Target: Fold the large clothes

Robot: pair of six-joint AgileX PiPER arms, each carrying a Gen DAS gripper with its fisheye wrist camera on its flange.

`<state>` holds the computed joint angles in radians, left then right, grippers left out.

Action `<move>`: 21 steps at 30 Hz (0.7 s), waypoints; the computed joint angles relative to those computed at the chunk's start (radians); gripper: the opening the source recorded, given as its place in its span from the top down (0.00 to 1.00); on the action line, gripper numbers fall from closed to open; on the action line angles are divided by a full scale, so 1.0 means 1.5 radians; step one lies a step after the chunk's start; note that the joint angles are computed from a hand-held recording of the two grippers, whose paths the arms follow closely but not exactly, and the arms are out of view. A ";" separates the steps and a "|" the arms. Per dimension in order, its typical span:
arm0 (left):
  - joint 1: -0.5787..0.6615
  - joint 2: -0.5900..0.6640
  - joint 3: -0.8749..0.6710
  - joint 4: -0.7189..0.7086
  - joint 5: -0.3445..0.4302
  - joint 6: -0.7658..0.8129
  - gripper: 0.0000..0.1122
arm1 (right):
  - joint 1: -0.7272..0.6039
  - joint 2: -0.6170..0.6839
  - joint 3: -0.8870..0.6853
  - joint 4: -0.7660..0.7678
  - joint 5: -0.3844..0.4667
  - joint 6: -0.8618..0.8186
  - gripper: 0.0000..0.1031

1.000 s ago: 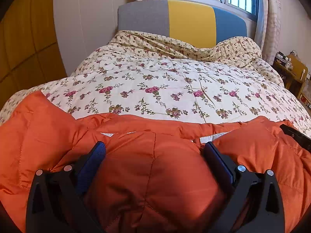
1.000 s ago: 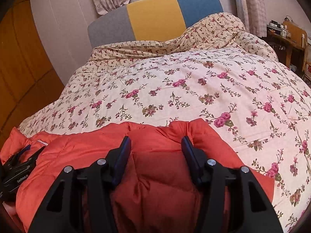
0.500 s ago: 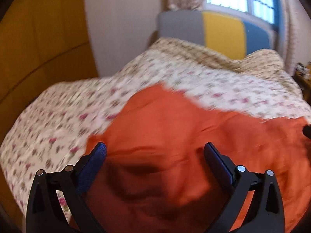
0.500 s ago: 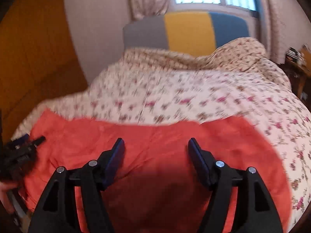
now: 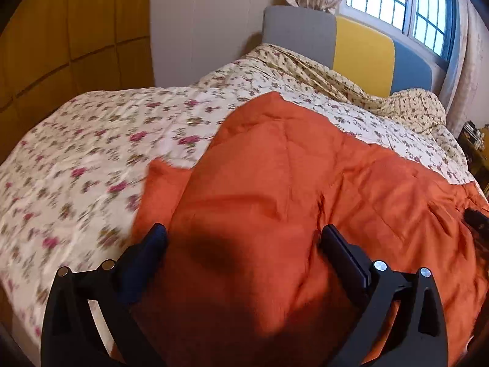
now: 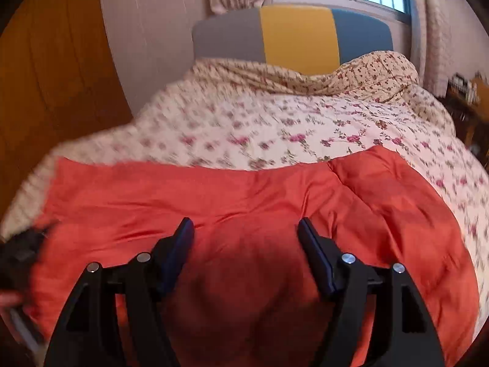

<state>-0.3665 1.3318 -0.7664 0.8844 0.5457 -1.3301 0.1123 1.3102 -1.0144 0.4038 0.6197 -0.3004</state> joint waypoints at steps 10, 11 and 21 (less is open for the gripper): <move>-0.244 -0.242 0.168 0.006 0.234 -0.265 0.11 | 0.077 -0.270 0.115 -0.031 0.130 0.072 0.51; -0.280 -0.267 0.186 0.001 0.261 -0.303 0.11 | 0.097 -0.280 0.125 -0.037 0.134 0.080 0.66; -0.275 -0.335 0.245 -0.057 0.132 -0.312 0.25 | 0.309 -0.258 0.178 -0.185 0.091 0.248 0.93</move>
<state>-0.7793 0.8292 -0.3991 0.7987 0.7442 -1.7987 0.5754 0.9229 -0.7467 0.1264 0.7558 0.0719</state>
